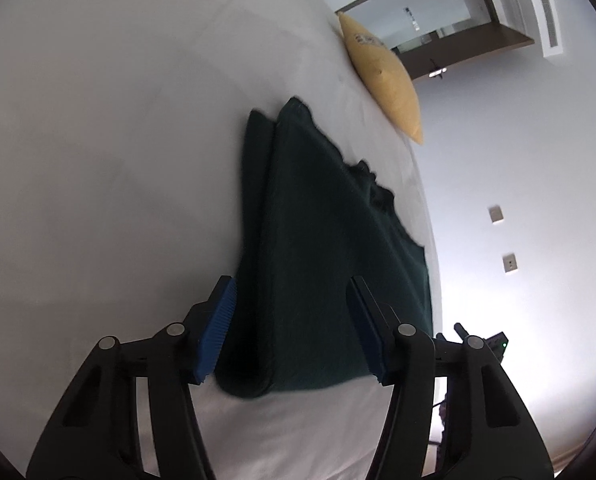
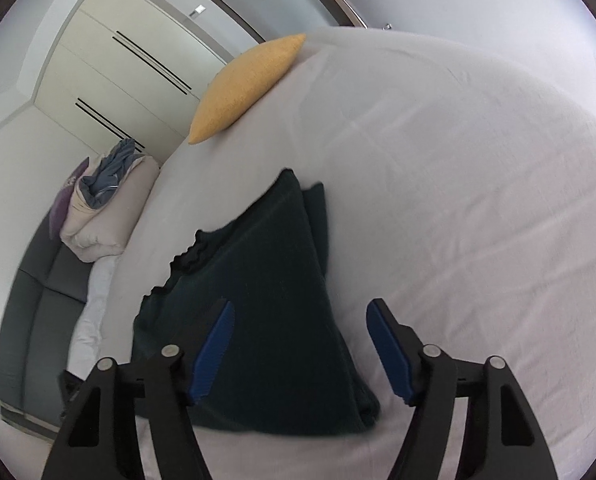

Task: Fold small clothes

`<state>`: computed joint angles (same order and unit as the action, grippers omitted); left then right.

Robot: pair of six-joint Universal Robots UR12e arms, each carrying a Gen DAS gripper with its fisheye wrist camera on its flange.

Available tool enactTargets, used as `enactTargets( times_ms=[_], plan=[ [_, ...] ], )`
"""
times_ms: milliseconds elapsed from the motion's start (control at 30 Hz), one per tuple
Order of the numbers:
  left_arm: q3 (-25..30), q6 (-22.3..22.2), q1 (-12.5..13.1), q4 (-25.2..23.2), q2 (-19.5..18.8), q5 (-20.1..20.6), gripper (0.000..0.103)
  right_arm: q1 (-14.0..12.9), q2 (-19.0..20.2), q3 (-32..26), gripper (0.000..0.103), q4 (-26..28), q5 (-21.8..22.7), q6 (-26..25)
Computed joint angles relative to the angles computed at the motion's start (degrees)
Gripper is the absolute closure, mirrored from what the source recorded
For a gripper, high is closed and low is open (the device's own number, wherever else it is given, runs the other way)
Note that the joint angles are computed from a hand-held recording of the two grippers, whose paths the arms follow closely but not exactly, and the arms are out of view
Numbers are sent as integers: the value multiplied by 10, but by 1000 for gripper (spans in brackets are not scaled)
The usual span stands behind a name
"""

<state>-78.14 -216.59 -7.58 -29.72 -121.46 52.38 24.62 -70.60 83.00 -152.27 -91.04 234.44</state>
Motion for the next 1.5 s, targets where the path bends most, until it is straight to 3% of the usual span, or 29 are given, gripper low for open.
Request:
enactTargets(
  times_ms=[200,367,533,600,733,767,900,967,1167,1500],
  plan=[
    [-13,17,3,-10,4,-33,49,-2,-5,16,36,-9,38,14],
    [-13,53,2,-4,9,-59,49,-4,0,12,40,-6,75,-2],
    [-11,98,1,-30,13,-75,50,-11,-9,31,41,-30,89,28],
    [-12,100,1,-42,13,-78,71,-13,-11,32,44,-22,96,22],
    [-14,95,0,-45,13,-70,83,-16,-8,26,58,-3,119,-3],
    [-13,97,-1,-48,13,-63,87,-16,-6,23,66,1,122,-11],
    [-16,113,-2,-66,20,-39,97,-13,-1,11,91,25,114,-32],
    [-24,114,-3,-62,25,-29,98,-12,1,8,94,34,111,-32],
    [-59,113,-5,-42,46,9,99,-7,-2,8,96,49,84,-35],
    [-117,80,8,0,68,-6,99,0,-23,46,97,45,66,-1]
  ],
)
